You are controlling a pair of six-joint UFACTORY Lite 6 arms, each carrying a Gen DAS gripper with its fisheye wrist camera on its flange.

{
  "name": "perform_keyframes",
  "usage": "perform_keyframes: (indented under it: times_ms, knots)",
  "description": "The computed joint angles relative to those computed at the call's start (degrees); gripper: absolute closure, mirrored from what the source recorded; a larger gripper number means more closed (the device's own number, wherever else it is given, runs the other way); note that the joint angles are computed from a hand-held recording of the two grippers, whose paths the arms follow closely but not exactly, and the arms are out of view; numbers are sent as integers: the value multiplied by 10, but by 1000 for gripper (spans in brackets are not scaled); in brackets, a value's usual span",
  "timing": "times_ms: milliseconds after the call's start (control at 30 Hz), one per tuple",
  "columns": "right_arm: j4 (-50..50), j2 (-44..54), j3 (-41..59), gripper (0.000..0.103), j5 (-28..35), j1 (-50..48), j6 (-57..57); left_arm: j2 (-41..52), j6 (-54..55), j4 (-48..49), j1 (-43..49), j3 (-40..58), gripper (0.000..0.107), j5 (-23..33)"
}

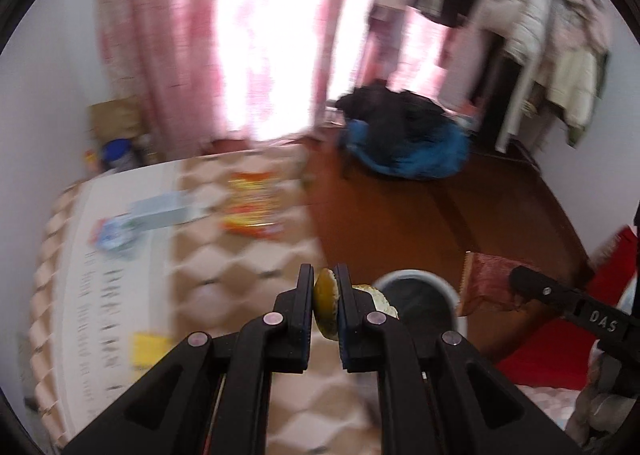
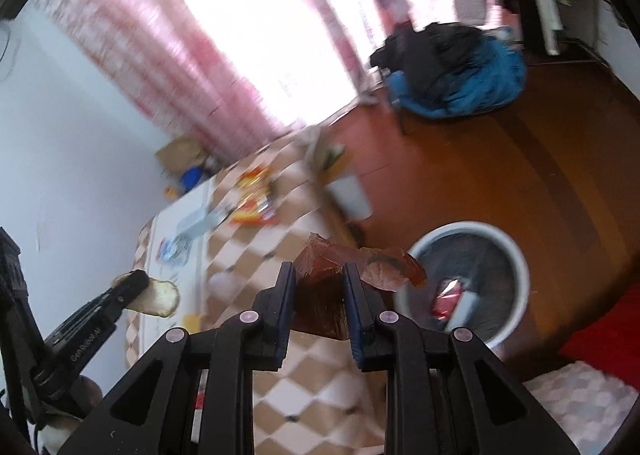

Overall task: Collect trash
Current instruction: 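Carry the crust and packet to the bin and release them inside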

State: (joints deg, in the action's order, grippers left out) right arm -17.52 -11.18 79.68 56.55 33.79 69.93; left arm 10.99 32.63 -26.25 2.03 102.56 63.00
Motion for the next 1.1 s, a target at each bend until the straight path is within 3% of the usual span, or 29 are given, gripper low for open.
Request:
perform_keyframes:
  times_ms: [167,300,433,600,767,867,900,933,967,1000,1100]
  knots:
    - [105,-133,-149,78,-18,-184,-153,49,-100,46,-169,2,100,-46]
    - [230,-206,-287,78,-40,-364,-336,103,-138,69,-246,6,100,-70]
    - [338,-219,-404,78,-74,-501,-505,170,-156,73,-286,12,100,-85]
    - [420,-150,-494,78,-149,-560,-639,267,-178,71,-303,74,99,-55]
    - [473,-19,-508,78,-236,-557,-722,355,-213,82,-308,145,99,-12]
    - [500,66,-487,73,-266,-545,-755,375,-233,98,-311,152,93,-3]
    - [506,102,-472,65,-274,-538,-759,373,-233,98,-310,144,82,-7]
    - [511,114,-471,62,-280,-538,-766,366,-234,101,-310,130,54,-14]
    - [503,126,-469,56,-288,-535,-760,361,-235,105,-308,122,36,-17]
    - [489,131,-467,44,-292,-529,-745,353,-235,111,-304,105,14,-28]
    - [443,129,-470,18,-297,-515,-697,324,-237,125,-300,58,13,-50]
